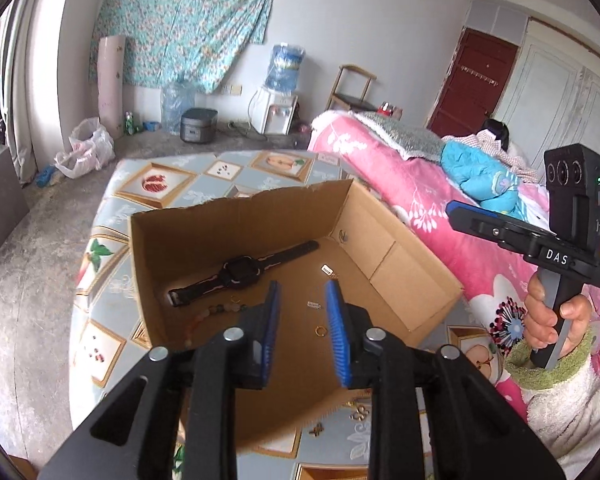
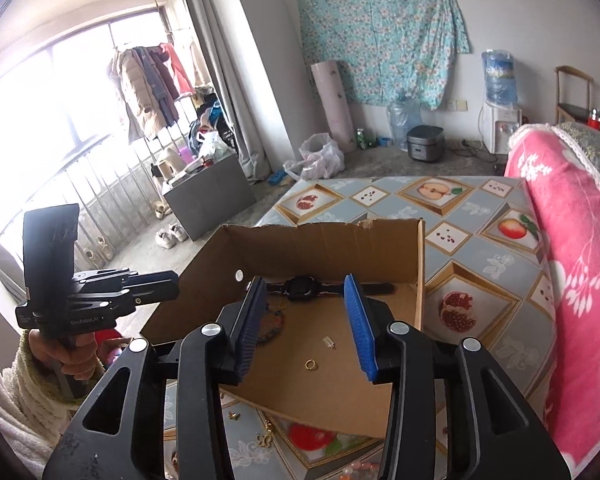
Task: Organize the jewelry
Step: 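Withdraw both tools from the box toward the gold butterfly charms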
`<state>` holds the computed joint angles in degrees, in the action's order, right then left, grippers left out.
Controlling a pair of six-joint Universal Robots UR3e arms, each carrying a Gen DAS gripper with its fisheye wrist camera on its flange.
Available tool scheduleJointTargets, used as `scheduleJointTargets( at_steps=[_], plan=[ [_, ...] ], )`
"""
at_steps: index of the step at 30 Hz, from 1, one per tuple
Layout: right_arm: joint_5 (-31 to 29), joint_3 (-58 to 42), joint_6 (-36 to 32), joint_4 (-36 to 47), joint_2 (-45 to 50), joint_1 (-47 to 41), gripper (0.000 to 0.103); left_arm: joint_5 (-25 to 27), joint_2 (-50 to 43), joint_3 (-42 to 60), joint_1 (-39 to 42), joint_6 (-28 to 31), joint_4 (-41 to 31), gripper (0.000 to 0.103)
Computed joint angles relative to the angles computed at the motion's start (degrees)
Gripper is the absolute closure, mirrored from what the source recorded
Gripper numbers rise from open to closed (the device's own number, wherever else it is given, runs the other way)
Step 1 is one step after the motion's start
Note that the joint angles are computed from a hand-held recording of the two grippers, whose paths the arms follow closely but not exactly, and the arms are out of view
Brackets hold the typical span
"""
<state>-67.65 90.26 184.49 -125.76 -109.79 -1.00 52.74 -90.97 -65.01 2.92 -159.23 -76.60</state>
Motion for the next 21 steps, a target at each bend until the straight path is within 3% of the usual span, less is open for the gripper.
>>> scheduleJointTargets(
  at_steps=[6,14,17,21],
  plan=[
    [7.3,12.0,-2.1,2.2,-16.0,-5.0,0.054,-3.8,17.1,-15.9,7.3,7.5,-2.2,0.053],
    [-0.6,19.4,1.5,2.3,-18.0,6.3,0.054,-5.2,31.1,-29.4,12.9,15.8,-10.6,0.046],
    [0.5,22.9,4.0,0.6,-17.0,7.8,0.054,-2.0,32.7,-34.7,10.3,14.2,-6.9,0.046],
    [-4.5,24.4,8.3,-4.7,-10.7,14.4,0.054,5.8,30.2,-40.5,2.0,8.0,5.2,0.046]
  ],
)
